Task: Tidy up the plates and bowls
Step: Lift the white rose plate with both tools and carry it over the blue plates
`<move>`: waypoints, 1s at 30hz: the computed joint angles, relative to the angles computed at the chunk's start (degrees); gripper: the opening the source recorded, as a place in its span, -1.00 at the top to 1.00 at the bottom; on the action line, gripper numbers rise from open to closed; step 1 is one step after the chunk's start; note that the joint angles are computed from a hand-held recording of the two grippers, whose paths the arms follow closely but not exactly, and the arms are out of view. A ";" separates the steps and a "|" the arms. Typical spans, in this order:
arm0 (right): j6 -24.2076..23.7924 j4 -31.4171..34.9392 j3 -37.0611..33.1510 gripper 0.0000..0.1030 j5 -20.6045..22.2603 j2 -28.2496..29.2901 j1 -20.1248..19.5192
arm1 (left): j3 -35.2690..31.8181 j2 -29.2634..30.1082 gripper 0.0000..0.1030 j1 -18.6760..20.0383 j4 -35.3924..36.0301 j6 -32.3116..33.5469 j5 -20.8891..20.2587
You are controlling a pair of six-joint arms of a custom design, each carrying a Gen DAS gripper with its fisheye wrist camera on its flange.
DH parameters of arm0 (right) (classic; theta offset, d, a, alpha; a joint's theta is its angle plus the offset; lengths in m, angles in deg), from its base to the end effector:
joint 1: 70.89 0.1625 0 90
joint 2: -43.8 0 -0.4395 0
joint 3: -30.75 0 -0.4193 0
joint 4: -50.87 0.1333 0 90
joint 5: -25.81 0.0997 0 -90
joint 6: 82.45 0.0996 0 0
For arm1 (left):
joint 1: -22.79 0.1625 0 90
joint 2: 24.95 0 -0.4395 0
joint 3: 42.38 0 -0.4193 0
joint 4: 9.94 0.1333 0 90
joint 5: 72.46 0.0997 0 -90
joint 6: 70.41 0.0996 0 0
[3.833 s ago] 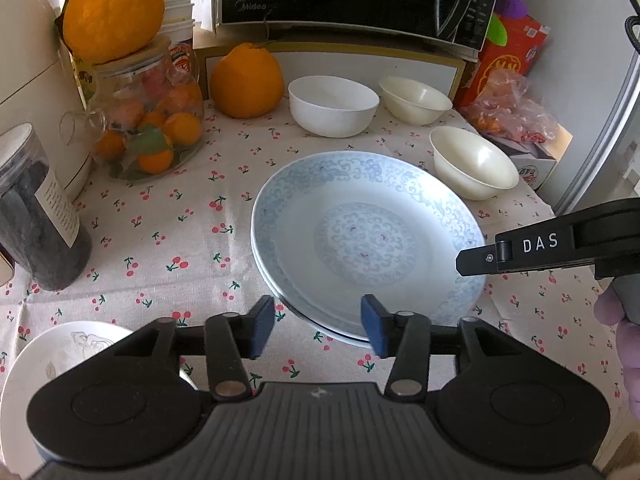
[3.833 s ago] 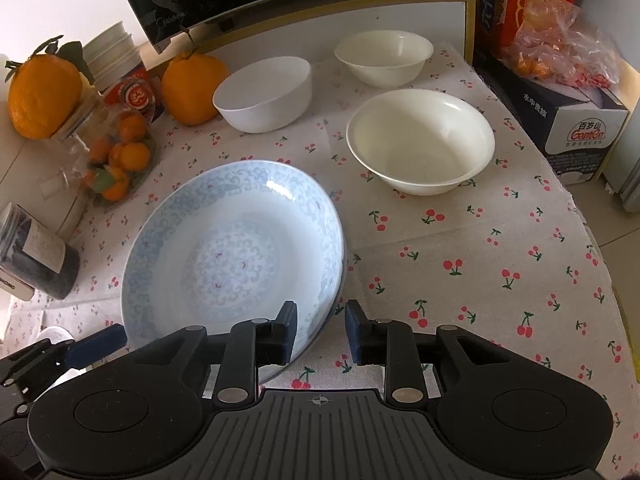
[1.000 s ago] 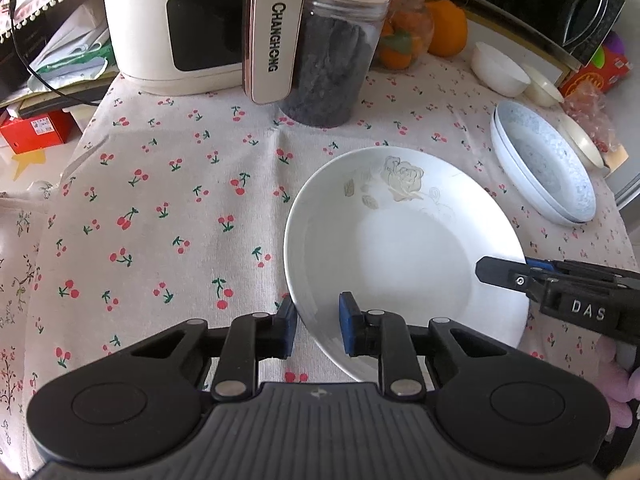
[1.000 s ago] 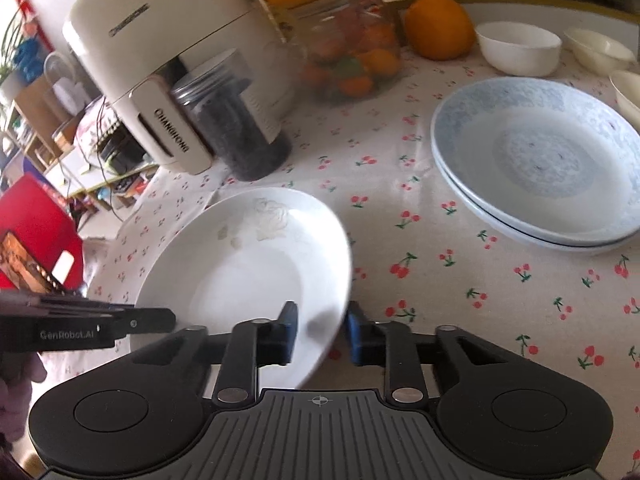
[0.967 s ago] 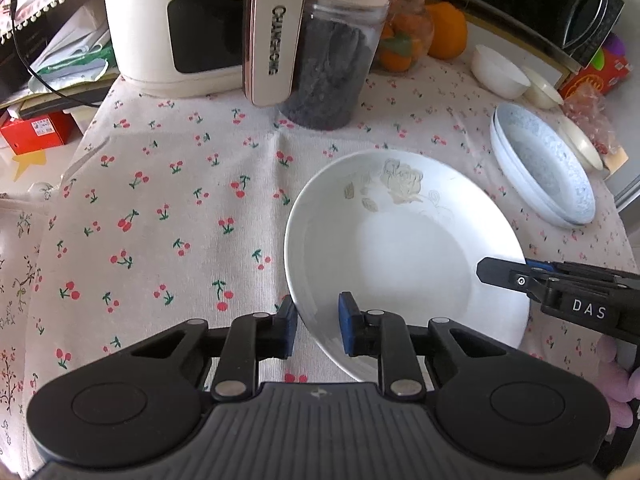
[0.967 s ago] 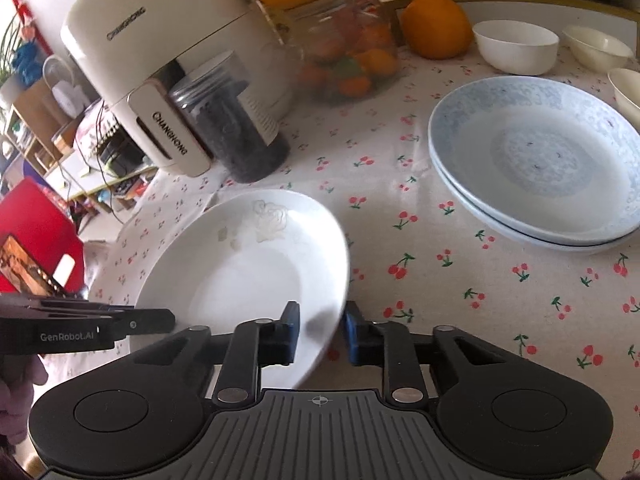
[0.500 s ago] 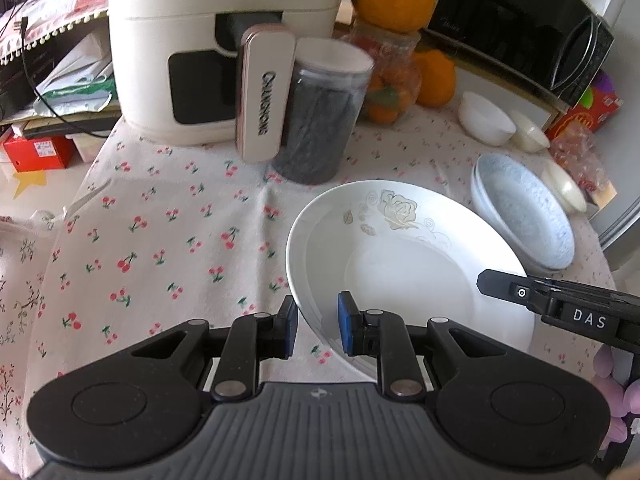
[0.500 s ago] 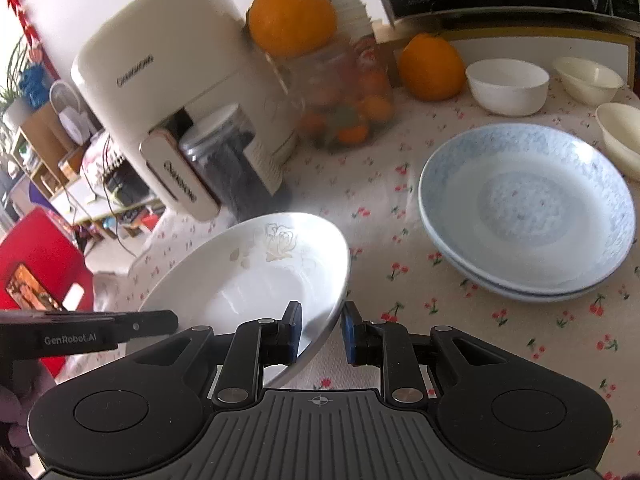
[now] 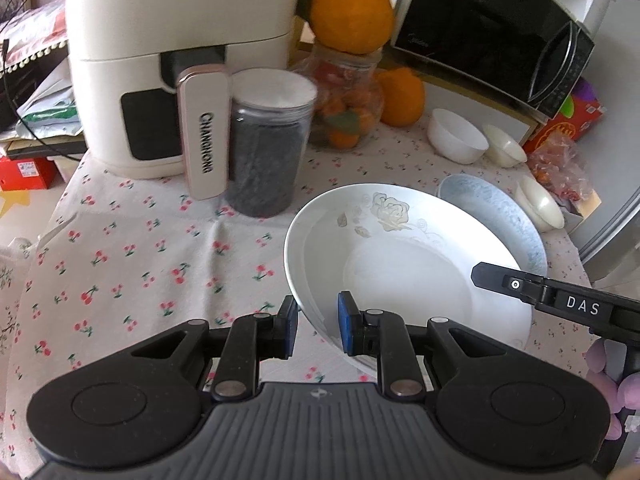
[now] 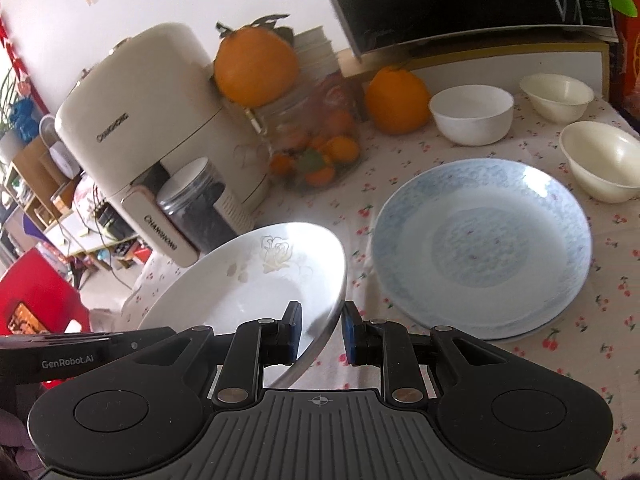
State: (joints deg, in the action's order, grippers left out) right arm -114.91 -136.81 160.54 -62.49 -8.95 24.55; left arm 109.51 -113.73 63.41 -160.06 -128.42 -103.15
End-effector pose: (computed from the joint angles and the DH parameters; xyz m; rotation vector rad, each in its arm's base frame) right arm 0.1819 -0.4733 0.0457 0.9941 -2.8699 0.5483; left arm -0.0821 -0.3588 0.1720 -0.1386 2.2894 -1.0168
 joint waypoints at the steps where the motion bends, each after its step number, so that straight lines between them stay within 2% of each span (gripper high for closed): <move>1: -0.06 0.03 -0.11 0.58 -0.01 -0.16 -0.14 | -0.23 0.73 0.63 0.12 -1.08 0.74 -0.02; 30: 0.43 3.05 -4.09 0.58 1.53 -4.25 -5.88 | -8.85 21.35 0.63 3.72 -26.94 18.37 -1.71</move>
